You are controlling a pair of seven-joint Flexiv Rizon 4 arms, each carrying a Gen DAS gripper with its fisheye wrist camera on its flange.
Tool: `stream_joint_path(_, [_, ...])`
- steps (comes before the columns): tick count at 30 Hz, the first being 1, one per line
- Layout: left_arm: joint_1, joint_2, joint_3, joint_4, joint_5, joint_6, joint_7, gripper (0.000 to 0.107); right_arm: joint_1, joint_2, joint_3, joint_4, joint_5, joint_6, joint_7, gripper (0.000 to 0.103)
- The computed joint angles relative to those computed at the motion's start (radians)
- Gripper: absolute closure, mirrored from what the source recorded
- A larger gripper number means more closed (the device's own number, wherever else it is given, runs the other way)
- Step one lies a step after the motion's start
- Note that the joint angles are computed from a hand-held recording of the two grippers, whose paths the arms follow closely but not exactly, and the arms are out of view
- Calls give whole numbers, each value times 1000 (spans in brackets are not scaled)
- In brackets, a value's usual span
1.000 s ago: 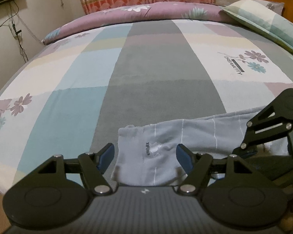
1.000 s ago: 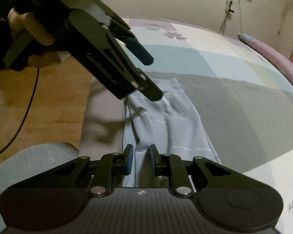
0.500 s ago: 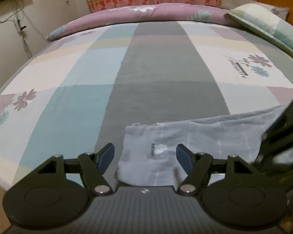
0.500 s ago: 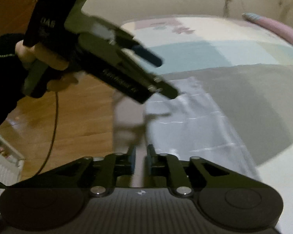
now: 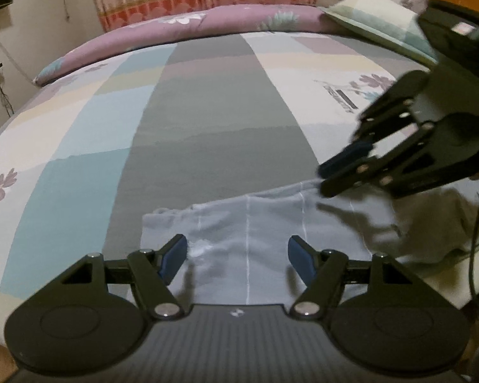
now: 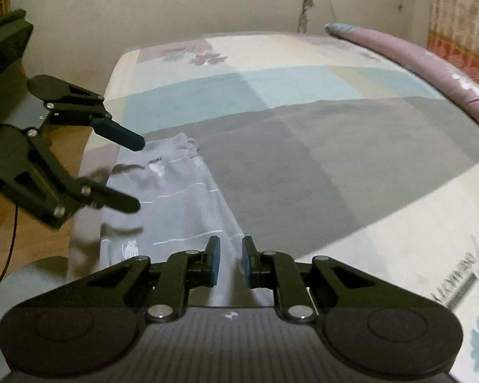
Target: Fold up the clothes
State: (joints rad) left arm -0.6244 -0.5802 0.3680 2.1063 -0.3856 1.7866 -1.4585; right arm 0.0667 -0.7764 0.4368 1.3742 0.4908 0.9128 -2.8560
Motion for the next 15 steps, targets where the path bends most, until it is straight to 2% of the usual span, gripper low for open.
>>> stream_joint_path(5, [37, 1, -41, 1, 21, 3, 7, 36, 26, -24, -13, 1, -33, 18, 11, 84])
stream_joint_path(7, [34, -3, -38, -1, 20, -3, 4, 36, 17, -28, -2, -4, -30, 8, 10, 99])
stream_joint_path(10, [39, -3, -44, -3, 29, -3, 3, 36, 5, -7, 15, 36, -9, 90, -33, 99])
stream_joint_path(12, [66, 1, -73, -3, 42, 1, 8, 35, 3, -15, 19, 24, 0, 114, -17, 99])
stream_joint_path(15, [48, -12, -53, -19, 44, -37, 10, 35, 22, -33, 3, 14, -22, 156, 25, 98])
